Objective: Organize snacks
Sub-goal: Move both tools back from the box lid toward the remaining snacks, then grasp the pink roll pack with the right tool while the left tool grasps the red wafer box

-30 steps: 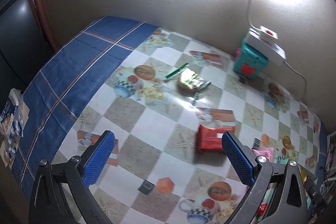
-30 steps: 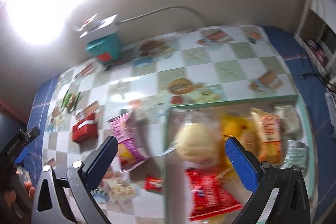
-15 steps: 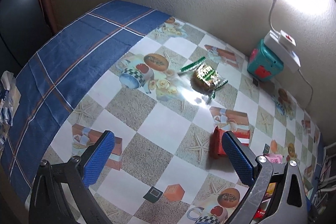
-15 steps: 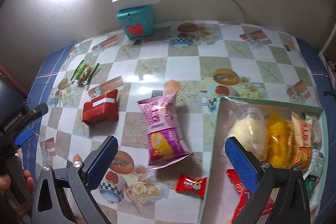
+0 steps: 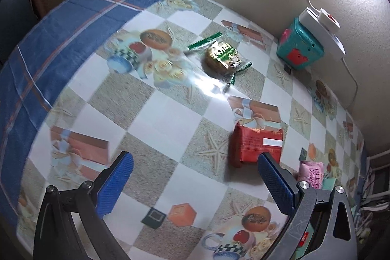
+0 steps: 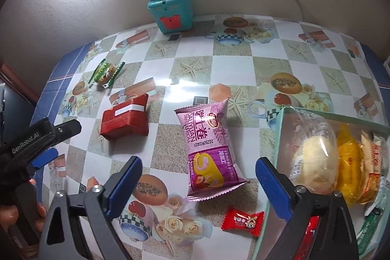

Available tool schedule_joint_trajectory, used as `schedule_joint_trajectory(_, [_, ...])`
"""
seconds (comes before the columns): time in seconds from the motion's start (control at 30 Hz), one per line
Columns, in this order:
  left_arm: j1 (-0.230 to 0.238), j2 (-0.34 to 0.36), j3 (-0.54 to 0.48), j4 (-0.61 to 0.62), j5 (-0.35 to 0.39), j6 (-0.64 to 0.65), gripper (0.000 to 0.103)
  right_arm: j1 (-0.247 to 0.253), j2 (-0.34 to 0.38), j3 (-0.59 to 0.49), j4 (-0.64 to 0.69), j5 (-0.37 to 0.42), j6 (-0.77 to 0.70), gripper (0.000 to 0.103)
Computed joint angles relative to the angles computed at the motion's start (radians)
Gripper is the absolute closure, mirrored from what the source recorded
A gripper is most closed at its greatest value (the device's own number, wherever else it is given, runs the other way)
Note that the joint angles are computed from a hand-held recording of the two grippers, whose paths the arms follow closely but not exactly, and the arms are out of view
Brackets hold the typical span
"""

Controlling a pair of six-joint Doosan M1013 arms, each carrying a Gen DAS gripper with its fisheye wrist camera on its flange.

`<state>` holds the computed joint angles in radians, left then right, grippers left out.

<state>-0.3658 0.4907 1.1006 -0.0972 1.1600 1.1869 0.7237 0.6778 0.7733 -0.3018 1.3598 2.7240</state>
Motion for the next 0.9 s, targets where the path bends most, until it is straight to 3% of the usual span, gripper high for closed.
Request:
schedule_joint_trajectory(0.27, [-0.009, 0.011, 0.006, -0.045, -0.039, 0.029, 0.002, -0.006, 0.014, 0.002, -0.003, -0.016, -0.011, 0.017])
schedule_joint_trajectory(0.47, [-0.028, 0.021, 0.008, -0.051, -0.077, 0.072, 0.002, -0.013, 0.023, 0.011, 0.006, -0.023, -0.018, 0.028])
schedule_joint_trajectory(0.6, [-0.042, 0.022, 0.017, -0.049, -0.116, 0.091, 0.002, -0.016, 0.030, 0.007, 0.007, -0.023, -0.033, 0.042])
schedule_joint_trajectory(0.77, [-0.056, 0.028, 0.027, -0.046, -0.151, 0.122, 0.002, -0.019, 0.028, 0.021, 0.024, -0.038, -0.043, 0.050])
schedule_joint_trajectory(0.9, [-0.064, 0.032, 0.031, -0.034, -0.161, 0.126, 0.002, -0.019, 0.024, 0.028, 0.025, -0.047, -0.047, 0.050])
